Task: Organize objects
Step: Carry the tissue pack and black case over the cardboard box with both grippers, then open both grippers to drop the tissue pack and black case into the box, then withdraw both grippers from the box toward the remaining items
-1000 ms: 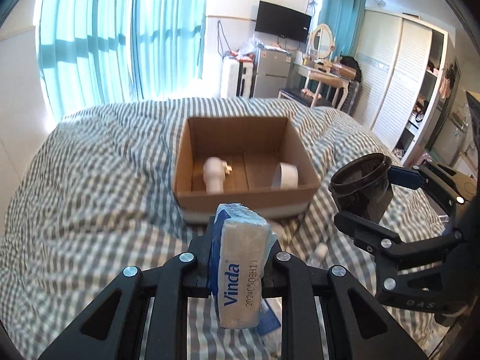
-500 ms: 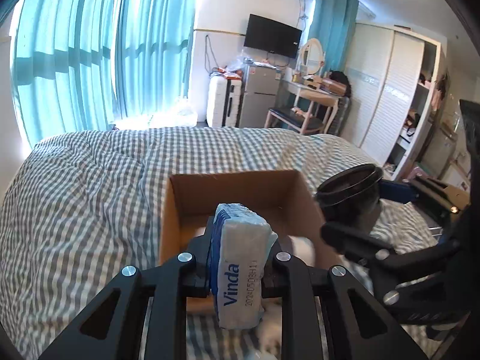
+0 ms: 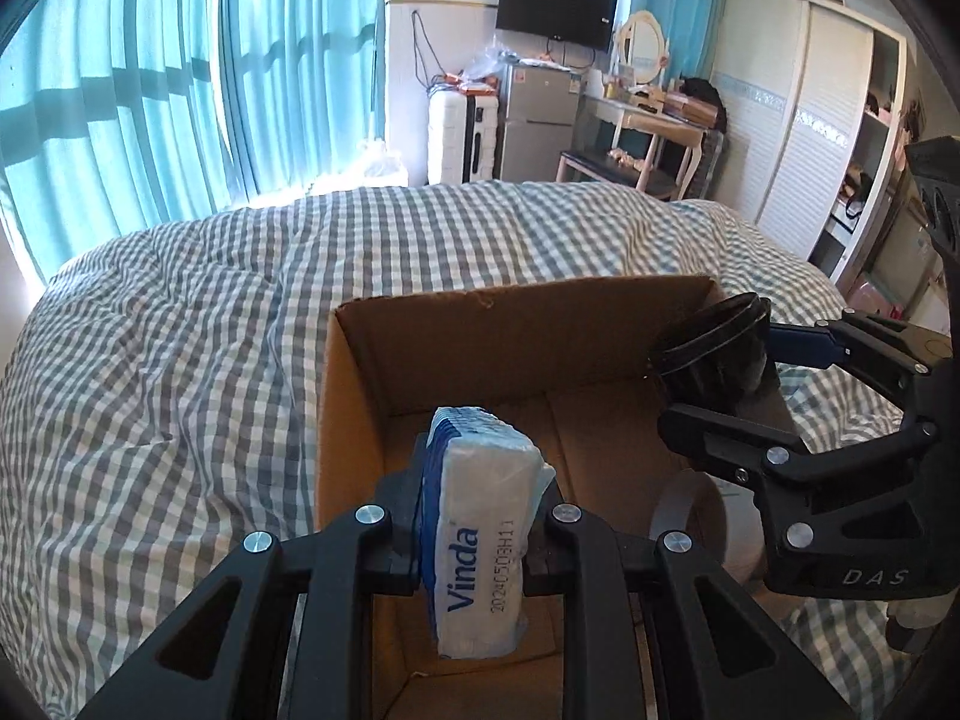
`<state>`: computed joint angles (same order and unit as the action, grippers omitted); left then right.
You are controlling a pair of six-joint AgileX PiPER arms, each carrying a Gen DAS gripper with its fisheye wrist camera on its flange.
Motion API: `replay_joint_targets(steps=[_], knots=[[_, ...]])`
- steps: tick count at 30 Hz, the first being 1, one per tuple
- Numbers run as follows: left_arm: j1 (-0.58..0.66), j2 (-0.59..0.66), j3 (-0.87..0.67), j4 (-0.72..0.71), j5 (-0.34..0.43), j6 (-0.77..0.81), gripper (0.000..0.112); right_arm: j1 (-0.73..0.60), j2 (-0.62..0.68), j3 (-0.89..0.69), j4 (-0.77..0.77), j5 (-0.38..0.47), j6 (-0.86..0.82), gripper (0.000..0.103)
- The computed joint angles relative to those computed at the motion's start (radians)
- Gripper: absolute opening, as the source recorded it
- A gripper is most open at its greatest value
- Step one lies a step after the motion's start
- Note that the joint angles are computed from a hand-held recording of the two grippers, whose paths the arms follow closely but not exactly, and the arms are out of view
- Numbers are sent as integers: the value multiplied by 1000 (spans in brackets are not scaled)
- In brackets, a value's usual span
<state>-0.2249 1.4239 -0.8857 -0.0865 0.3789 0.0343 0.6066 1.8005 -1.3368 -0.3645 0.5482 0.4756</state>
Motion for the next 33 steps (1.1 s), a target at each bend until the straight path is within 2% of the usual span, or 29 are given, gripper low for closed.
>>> replay_joint_targets(steps=[6,10,12,13,14,16,23,26,28,29,31,33], knots=[[-4,34,10,-14,-17,37,20,-5,-6,30,-10,-28,8,76],[4,63,-14,-46,23,42,26,-2,-19,41,-23,-32,21,76],[8,59,-15,-68,31,58,31,8,-40,60,-70,-37,71,85],[10,56,-15,-80,36,68,38,12,-51,66,-88,-39,93,86],[10,52,-18,-95,45,85,52,15,-58,66,-93,-37,100,87],[4,34,-20,-115,61,104,66,25,-91,80,-140,-31,154,90],[-87,-115,-13,130,102,-137,83,97,-293,157,-342,37,367,91],[-136,-201,-8,272,131,-272,88,179,-372,170,-474,147,489,100],[-173,-260,-2,364,155,-361,90,242,-417,188,-555,225,571,100],[-195,-296,0,410,178,-410,90,286,-431,188,-585,292,609,102],[-225,-347,-1,453,221,-470,90,318,-454,195,-566,328,588,102],[-256,-390,-2,485,269,-516,90,331,-490,223,-490,310,542,102]])
